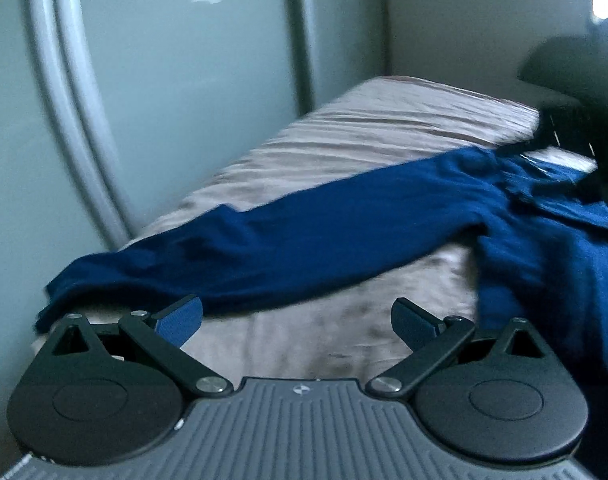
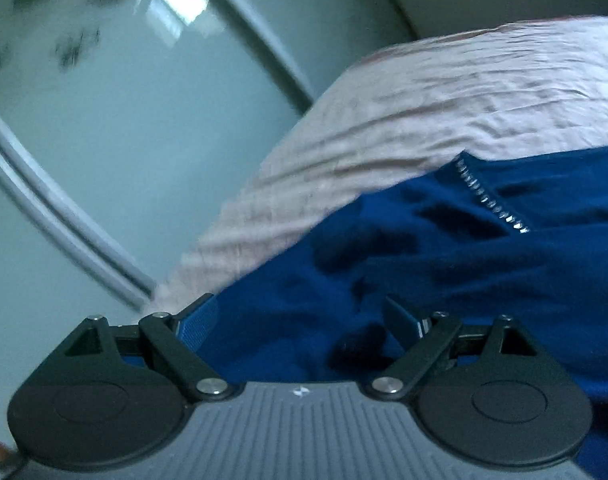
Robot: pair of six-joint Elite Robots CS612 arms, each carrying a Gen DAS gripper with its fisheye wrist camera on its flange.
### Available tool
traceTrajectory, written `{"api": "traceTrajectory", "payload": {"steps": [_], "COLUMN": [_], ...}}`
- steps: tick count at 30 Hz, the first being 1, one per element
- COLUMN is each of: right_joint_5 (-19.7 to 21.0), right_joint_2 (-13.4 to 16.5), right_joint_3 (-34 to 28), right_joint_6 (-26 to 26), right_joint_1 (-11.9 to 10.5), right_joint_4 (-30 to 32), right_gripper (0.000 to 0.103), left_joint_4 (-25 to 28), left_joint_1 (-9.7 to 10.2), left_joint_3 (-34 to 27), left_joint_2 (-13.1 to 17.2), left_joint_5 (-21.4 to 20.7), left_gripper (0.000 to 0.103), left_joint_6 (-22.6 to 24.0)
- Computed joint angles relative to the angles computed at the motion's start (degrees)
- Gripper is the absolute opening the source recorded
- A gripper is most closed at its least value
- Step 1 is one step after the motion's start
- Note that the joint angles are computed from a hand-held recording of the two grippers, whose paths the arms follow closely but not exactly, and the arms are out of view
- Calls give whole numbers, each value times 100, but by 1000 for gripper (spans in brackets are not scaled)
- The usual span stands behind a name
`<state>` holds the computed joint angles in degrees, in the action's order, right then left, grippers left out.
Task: Fold small clothes
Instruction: 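Carry the held sleeve across the sweater body toward the neckline, open right gripper, then grasp the other sleeve cuff with the left gripper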
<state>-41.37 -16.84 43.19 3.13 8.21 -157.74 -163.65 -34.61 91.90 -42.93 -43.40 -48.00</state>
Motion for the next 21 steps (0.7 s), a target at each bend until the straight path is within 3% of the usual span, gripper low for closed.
{"api": "traceTrajectory", "payload": {"steps": [2,6,9,13,15,18,21], "right_joint_5": [-318,-464,-420,-376,-388,-390,-422], "right_joint_2": [-72,-272,-426,-690,-784,-914,-1012], "right_joint_3": [60,544,844,1323,1530,1846,2102], "right_joint_6": [-593,-452,-761,-1826,-2295,-2709,-3023], "right_joint_1": [75,140,215,345,402,450,485], "right_joint_4": [435,-445,-869,-1056,-1133,-1302,-1448], "right_gripper": [91,91,91,91,91,91,91], "left_joint_4": [136,472,445,-200,-803,-1813,-2393], "left_joint_1": [23,93,181,367,479,607,698], "left_joint_3": [101,296,480,875,1083,1302,1394], "left_joint_2": [-73,-240,-371,-559,-596,-530,-446], "left_joint_5": [20,8,-75,-451,-696,-883,-1016], "left_gripper": [102,97,90,88,87,83,78], "left_joint_6": [-359,-1168,-1828,-3007,-3549,-4116,-4528]}}
